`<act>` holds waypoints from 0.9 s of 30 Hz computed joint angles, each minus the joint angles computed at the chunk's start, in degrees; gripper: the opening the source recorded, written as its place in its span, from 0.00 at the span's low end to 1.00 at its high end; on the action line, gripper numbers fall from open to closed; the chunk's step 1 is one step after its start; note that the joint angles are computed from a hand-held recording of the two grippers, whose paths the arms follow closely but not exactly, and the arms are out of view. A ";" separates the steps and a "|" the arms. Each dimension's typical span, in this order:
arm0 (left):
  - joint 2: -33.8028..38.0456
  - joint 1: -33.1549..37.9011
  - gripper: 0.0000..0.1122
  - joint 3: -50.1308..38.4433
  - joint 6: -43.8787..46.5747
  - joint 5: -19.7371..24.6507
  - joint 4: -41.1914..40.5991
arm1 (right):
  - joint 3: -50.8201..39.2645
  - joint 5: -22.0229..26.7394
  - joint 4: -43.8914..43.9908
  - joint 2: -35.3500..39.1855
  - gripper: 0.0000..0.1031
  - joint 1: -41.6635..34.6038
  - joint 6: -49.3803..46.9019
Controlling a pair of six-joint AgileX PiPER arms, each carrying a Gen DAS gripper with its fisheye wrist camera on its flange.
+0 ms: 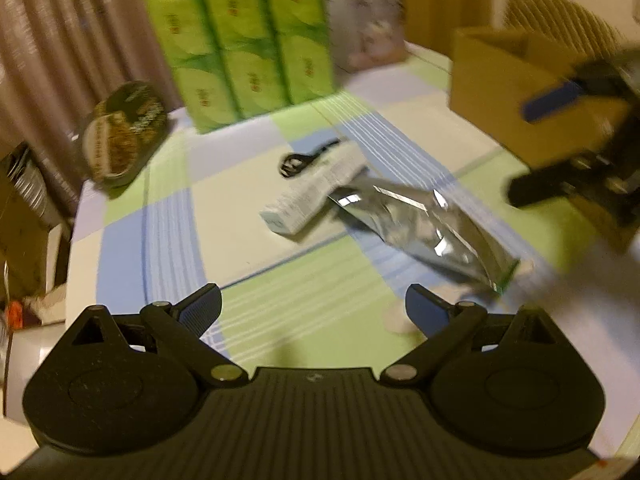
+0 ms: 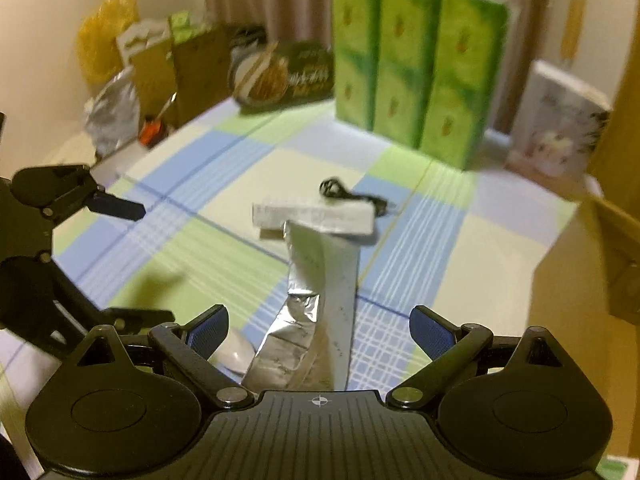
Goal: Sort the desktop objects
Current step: 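Grasp the white plastic spoon with the left tool while the right tool grasps the silver foil bag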
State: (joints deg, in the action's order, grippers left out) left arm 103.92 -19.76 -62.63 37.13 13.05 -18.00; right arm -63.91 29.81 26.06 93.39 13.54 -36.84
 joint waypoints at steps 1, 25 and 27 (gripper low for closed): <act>0.28 -0.05 0.86 0.17 3.27 0.07 -1.99 | -1.77 1.29 -0.64 2.07 0.91 0.03 0.04; 12.48 -1.59 0.72 -8.31 45.63 11.20 -26.14 | -29.37 26.38 -8.64 24.27 0.67 -0.71 -5.80; 13.62 -2.30 0.70 -9.96 43.82 11.89 -23.16 | -29.97 27.55 -9.06 24.62 0.65 -0.87 -7.21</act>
